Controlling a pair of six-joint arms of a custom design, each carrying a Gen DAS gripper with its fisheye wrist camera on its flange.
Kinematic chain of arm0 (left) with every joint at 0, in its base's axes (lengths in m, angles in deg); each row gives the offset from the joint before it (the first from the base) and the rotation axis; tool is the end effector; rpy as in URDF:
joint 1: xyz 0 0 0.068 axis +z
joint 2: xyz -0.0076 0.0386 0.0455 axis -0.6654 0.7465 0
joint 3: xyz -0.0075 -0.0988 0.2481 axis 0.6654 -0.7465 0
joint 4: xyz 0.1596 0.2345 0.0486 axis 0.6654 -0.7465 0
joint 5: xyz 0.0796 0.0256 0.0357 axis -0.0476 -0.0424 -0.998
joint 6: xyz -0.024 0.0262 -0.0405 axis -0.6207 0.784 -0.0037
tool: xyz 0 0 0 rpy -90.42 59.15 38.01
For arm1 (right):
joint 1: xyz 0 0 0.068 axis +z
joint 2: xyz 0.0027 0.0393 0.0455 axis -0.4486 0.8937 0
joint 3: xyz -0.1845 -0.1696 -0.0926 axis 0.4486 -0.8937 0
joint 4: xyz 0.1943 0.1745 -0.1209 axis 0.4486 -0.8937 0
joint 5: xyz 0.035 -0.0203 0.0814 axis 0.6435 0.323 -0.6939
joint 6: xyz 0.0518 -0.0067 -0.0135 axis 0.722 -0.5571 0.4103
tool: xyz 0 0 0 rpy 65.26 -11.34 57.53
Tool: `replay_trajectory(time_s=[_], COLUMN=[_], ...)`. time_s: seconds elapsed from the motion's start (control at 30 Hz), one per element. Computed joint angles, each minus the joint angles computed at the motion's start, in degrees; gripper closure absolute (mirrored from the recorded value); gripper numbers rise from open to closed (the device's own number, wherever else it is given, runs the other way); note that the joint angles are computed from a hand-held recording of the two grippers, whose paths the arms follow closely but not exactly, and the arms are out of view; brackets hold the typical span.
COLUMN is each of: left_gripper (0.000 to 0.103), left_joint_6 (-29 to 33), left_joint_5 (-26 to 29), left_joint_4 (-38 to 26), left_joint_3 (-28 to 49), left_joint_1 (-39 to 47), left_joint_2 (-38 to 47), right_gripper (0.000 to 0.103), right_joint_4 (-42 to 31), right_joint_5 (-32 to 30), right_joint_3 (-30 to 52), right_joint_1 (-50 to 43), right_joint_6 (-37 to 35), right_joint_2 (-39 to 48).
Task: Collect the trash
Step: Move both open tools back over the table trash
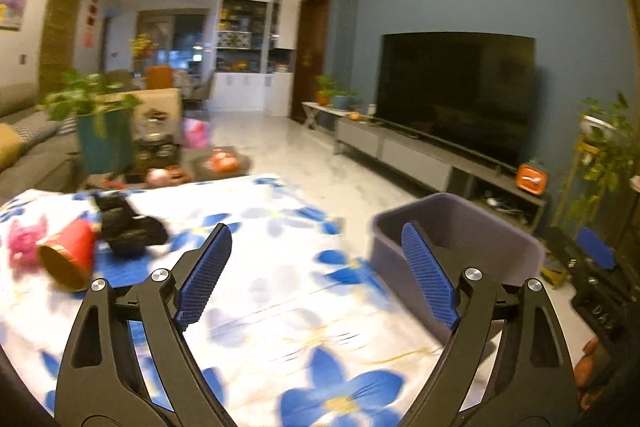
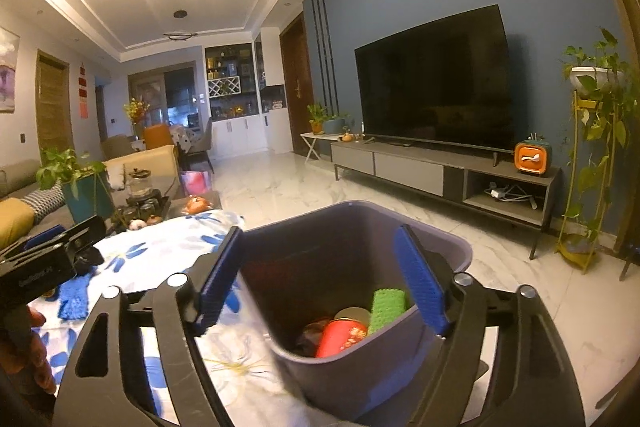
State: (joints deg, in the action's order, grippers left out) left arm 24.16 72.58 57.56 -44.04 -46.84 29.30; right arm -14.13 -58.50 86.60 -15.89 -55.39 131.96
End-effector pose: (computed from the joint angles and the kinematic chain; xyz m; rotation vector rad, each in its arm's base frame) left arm 0.3066 -0.0187 0.0790 -0.2511 1.8831 0.0513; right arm 0.3040 0.0599 0.0649 -0.1061 1.8098 0.2667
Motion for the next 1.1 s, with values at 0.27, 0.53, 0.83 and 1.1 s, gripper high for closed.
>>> replay_trajectory(time_s=[0.27, 0.53, 0.83, 1.1], left_gripper=[0.017, 0.016, 0.016, 0.016], left_joint_6=[0.17, 2.25, 4.84, 6.27], left_joint_5=[-0.45, 3.89, 14.40, 21.68], left_joint_4=[1.23, 5.07, 8.11, 6.85], left_joint_3=[-10.44, -18.17, -19.26, -15.71], left_joint_1=[6.96, 20.81, 42.59, 54.36], left_joint_2=[-9.29, -12.50, -9.74, -6.55], right_gripper=[0.021, 0.018, 0.017, 0.017], right_joint_4=[1.37, 0.93, -5.53, -13.49], right_joint_5=[2.95, 7.34, 12.29, 14.27], right_joint_3=[-2.97, -0.98, 10.51, 19.07], right_joint_1=[7.04, 17.49, 29.63, 36.17], right_joint_6=[0.45, 1.01, 0.14, -1.95], right_joint_2=[-2.72, -1.03, 7.33, 11.07])
